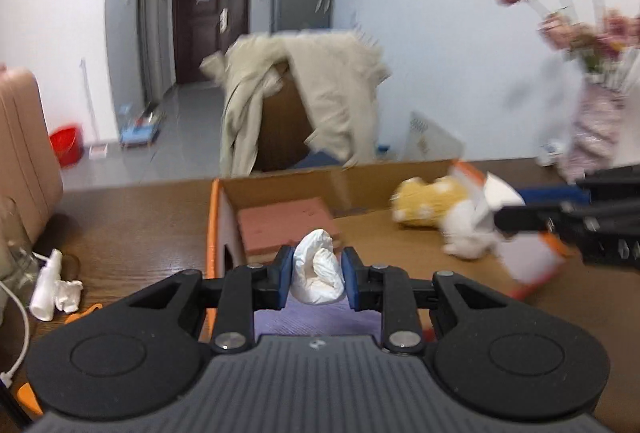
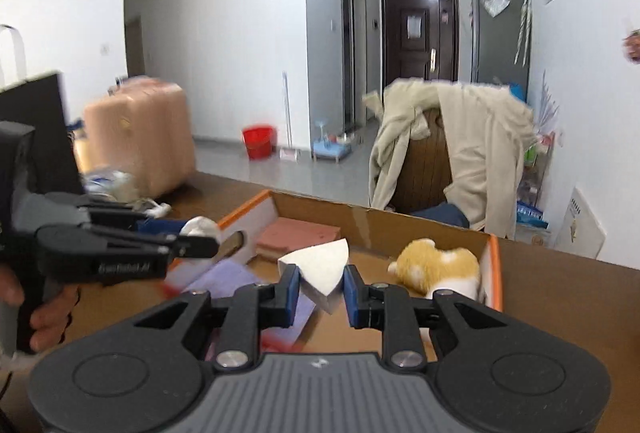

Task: Organize soft objects
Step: 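Carry the white cloth in the left gripper while the right gripper carries the triangular sponge over the box, then open both grippers to drop the cloth and sponge into the box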

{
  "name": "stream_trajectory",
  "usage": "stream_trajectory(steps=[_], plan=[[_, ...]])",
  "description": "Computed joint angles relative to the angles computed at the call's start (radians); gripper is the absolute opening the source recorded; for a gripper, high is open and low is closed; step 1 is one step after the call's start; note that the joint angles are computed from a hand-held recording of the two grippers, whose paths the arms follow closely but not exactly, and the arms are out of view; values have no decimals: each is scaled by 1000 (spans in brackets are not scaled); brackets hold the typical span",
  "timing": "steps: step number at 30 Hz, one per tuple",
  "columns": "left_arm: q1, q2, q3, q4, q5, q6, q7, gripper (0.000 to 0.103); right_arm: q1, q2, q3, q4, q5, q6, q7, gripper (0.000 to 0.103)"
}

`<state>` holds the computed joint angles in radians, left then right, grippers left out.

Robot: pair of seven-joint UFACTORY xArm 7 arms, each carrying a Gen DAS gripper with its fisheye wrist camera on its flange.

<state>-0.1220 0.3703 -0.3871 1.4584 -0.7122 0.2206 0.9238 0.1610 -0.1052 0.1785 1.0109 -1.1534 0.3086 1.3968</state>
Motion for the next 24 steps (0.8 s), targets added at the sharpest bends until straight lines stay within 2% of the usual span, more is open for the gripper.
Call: stream_trajectory(steps=[1,3,6,8,9,10,11,12,13,15,18,21,24], plan=[[-31,40,41,46,52,22,-52,27,-5,71,-14,61,52,-2,-52,23],[-82,118,101,127,157,28,-139,27,-2,193,-49,169,117,-6,-86,24],[-95,204,115,215,253,34,-176,28,16,349,-92,310,200,11,-126,24],[-107,247,134,267,312,56,-214,35,23,428,-114,376,245,-5,-141,26],[-107,266,134,288,332,57,-227,35,27,455,-123,396,268,-14,-148,29],[-79,275,96,290,332,46,-200,40,35,481,-135,417,283,-22,-146,33],[-53,277,63,286,330,42,-180,50,26,502,-123,437,340,-17,-185,43],[-34,275,37,273,323,22,-166,54,5,515,-101,444,395,-25,-217,47],[-20,274,18,261,319,-2,-155,65,14,513,-121,429,415,-67,-207,48],[7,278,-15,249,319,-26,-134,67,70,498,-199,399,381,-122,-122,55],[42,274,-60,229,310,-42,-109,67,133,478,-272,363,369,-159,-80,59],[71,254,-83,217,278,-3,-122,67,237,454,-385,347,291,-153,-9,60],[109,207,-111,178,227,1,-87,67,267,416,-387,340,237,-90,-22,60]])
